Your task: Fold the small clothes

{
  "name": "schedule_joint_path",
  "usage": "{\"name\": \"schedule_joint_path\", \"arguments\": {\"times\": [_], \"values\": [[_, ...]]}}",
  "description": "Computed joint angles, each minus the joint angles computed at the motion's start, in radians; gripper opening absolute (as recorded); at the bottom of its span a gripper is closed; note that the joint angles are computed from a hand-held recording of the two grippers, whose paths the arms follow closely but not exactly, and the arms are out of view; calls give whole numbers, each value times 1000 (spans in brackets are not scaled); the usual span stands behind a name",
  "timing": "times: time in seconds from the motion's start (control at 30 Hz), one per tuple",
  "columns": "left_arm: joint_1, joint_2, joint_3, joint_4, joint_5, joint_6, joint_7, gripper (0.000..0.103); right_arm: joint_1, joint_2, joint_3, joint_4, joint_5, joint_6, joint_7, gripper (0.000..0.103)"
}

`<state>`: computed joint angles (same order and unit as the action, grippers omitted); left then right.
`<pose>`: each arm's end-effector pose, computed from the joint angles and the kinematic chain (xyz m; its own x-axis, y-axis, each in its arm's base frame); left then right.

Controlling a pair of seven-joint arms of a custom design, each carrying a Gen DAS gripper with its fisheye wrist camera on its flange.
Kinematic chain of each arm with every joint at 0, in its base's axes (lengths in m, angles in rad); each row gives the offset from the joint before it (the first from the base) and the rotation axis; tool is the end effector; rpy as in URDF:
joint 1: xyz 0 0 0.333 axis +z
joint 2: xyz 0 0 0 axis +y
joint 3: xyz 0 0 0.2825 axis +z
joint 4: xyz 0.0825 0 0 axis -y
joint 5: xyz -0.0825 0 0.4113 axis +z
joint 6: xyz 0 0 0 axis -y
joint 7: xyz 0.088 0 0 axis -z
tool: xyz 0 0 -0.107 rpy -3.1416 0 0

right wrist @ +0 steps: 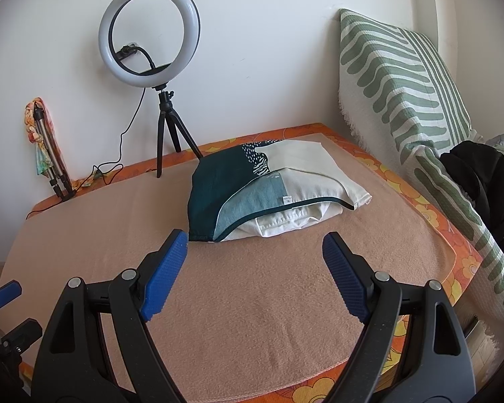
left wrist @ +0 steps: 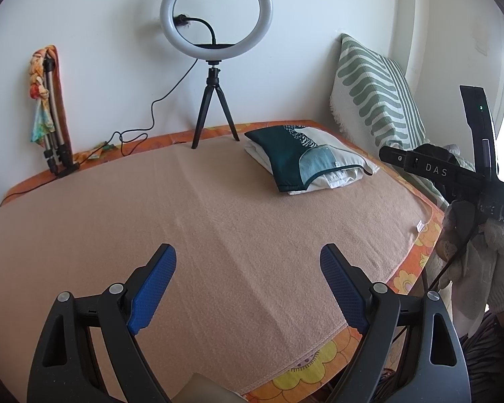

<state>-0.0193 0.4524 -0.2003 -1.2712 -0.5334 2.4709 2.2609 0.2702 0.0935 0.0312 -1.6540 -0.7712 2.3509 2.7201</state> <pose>0.7414 -0.1291 0.5559 -0.5702 -0.8154 0.0999 -0.5498 0.2884 -0.7839 0.6351 0.1863 0.5813 -0.4194 -0.9058 -0.0605 -0.5501 0.3066 -0.7768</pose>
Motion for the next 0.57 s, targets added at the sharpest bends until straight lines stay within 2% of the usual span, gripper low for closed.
{"name": "schedule_joint_path", "arguments": {"times": [0.57], "values": [[1, 2, 5, -1, 14, 15, -11, 88, 8, 21, -1, 19, 8, -7, -2, 85]]}}
